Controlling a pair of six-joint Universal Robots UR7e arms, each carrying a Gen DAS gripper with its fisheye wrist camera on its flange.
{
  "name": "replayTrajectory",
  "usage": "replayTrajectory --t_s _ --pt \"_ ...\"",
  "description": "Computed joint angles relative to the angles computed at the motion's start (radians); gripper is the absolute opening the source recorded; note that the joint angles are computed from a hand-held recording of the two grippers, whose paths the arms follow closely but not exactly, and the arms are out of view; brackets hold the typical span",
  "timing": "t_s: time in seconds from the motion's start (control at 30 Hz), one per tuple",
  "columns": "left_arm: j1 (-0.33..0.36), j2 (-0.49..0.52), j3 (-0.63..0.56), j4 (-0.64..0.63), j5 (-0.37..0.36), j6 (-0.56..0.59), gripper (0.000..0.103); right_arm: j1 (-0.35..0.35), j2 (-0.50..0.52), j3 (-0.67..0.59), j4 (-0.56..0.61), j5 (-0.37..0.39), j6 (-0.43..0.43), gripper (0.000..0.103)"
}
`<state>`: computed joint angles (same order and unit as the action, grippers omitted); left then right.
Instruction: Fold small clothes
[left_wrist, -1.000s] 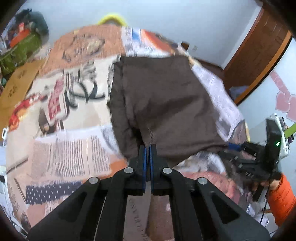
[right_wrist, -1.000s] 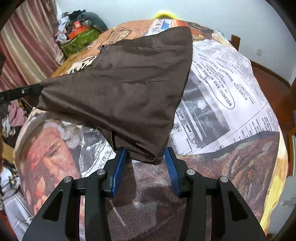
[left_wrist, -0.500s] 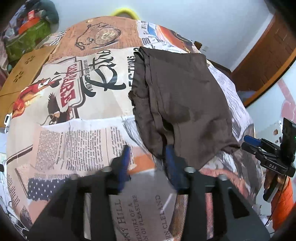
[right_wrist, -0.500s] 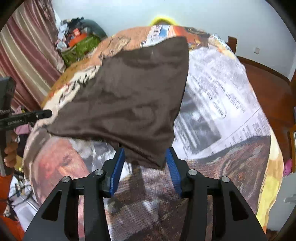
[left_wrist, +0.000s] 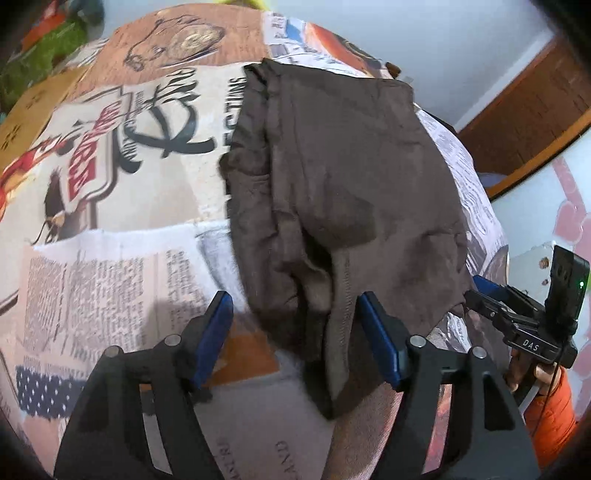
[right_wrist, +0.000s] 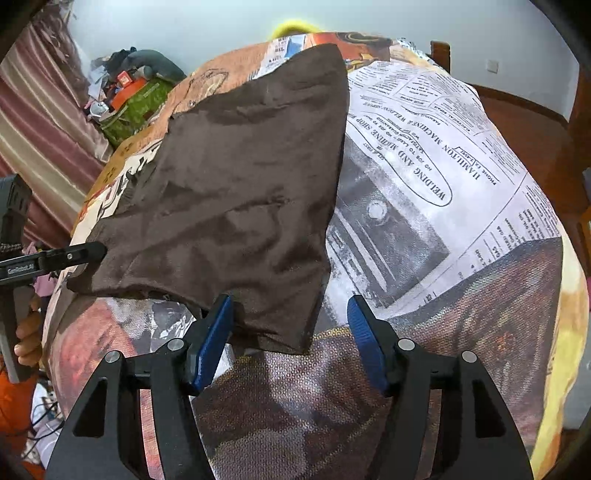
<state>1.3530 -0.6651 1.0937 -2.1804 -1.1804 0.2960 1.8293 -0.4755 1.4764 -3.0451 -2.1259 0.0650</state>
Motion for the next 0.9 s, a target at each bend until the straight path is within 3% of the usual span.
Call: replayTrajectory --t_s 0.07,0.17,0.23,0.27,0.33,0.53,0.67,0.9 --pt "-0.008 0.0 0.017 -0.019 0.016 0.029 0.054 -0.002 -0.001 0.004 -0.01 0.017 -0.007 0.062" --pt "-0.017 -0.006 0.036 -0.024 0.011 0.071 0.033 -0.005 0.0 -0.001 0.0 0.034 -0.022 0.051" --pt "-0.022 -0.01 0.047 -0.028 0.003 0.083 0.021 -0.003 0.004 -0.007 0.015 0.035 -0.043 0.035" --pt "-0.021 -0.012 0.051 -0.031 0.001 0.085 0.018 -0.002 0.009 -0.012 0.019 0.039 -0.05 0.031" --pt "-0.02 -0.014 0.051 -0.029 -0.006 0.073 0.012 -0.002 0.012 -0.01 0.017 0.053 -0.051 0.013" --pt "-0.019 -0.062 0.097 -0.07 -0.026 0.081 0.012 0.012 0.0 0.026 -0.036 0.074 -0.066 0.006" --pt "-0.014 -0.108 0.115 -0.049 -0.084 0.022 0.011 0.023 -0.026 0.071 -0.097 0.102 -0.096 0.006" --pt "-0.033 -0.138 0.125 -0.088 -0.11 0.008 0.011 0.048 -0.041 0.077 -0.182 0.118 -0.14 0.006"
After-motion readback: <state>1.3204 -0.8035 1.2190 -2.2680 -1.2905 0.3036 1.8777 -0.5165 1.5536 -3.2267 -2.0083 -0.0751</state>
